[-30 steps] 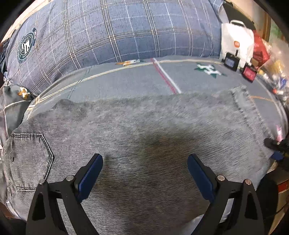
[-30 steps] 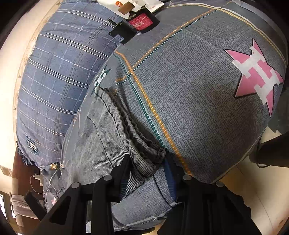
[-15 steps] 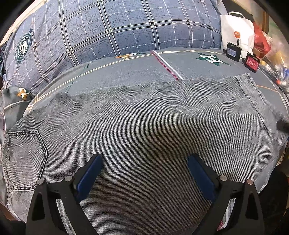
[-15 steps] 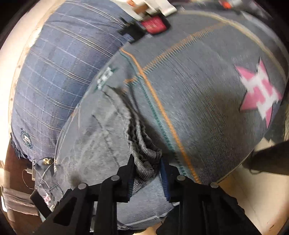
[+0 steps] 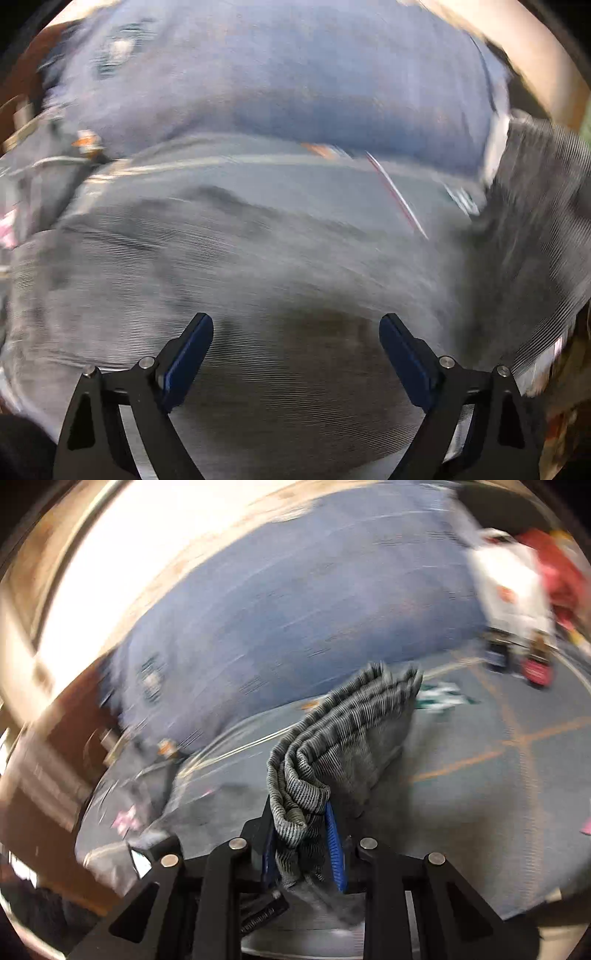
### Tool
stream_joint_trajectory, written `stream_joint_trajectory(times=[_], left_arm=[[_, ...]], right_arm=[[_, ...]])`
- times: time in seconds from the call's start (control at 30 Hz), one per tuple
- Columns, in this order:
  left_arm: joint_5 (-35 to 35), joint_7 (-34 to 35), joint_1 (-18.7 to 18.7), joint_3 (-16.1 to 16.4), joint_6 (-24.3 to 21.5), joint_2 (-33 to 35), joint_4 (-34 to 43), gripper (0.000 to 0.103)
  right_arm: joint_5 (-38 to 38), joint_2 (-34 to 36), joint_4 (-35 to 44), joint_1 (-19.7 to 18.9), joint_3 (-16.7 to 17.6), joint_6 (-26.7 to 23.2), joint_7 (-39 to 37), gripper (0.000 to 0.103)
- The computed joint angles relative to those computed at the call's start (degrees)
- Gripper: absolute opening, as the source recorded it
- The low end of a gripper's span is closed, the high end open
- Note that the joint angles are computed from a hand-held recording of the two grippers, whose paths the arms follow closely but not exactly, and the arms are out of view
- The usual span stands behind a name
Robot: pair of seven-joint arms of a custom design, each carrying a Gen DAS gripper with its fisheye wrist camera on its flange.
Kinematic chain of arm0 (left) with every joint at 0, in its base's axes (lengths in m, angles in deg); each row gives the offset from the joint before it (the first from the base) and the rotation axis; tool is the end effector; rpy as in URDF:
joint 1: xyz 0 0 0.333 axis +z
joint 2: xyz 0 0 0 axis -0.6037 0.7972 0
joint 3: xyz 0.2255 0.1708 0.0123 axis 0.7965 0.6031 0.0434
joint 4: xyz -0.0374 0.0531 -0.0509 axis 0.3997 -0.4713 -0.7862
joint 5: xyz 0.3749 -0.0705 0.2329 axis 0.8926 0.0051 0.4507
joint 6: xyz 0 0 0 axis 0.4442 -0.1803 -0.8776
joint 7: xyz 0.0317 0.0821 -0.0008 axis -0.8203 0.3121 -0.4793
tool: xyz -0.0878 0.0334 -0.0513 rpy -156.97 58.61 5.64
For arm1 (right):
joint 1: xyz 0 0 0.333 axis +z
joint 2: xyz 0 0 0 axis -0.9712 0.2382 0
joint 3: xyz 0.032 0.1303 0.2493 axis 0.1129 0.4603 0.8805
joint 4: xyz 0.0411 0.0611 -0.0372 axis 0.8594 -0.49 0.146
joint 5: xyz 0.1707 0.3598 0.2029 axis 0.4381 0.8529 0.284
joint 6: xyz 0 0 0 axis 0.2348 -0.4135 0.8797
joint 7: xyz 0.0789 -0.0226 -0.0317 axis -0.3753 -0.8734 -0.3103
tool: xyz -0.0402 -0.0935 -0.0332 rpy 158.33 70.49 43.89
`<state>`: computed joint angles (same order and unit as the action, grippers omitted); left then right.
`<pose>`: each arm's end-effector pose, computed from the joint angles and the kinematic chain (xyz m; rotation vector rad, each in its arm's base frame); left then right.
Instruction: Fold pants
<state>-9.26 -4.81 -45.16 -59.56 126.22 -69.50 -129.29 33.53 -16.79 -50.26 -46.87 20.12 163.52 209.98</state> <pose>0.7230 -0.1914 0.5243 -1.8403 1.8643 -0.8041 0.5976 0.3944 0.5538 -1.3802 1.5786 -0.3235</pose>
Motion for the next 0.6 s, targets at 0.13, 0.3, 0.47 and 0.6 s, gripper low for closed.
stream_joint_trajectory(times=[0.13,0.3,0.47,0.6], left_arm=[[4.64,-8.86,1.78,3.64,3.26,-6.94,-8.21,0.092],[6.60,-14.13,5.23,3.91,1.27,-10.45,-12.16,0.092],[3.21,-10.06,6.18,1.95,0.46,-9.23,-9.54,0.092],[2.13,-5.22,4.80,0.67,0.87,-6.13,-3.44,0.092]], right_arm=[[7.52,8.45,8.13,-0.07,4.92,-0.32,-12.36,0.026],[21.03,23.37,20.74,-3.16,13.79,-7.48,-30.64,0.030],[31.64,23.58,17.57,-7.42,18.95,-5.00,-39.08,0.044],[44.85,20.80,10.74,-15.30,27.69,0.71,-48.45,0.062]])
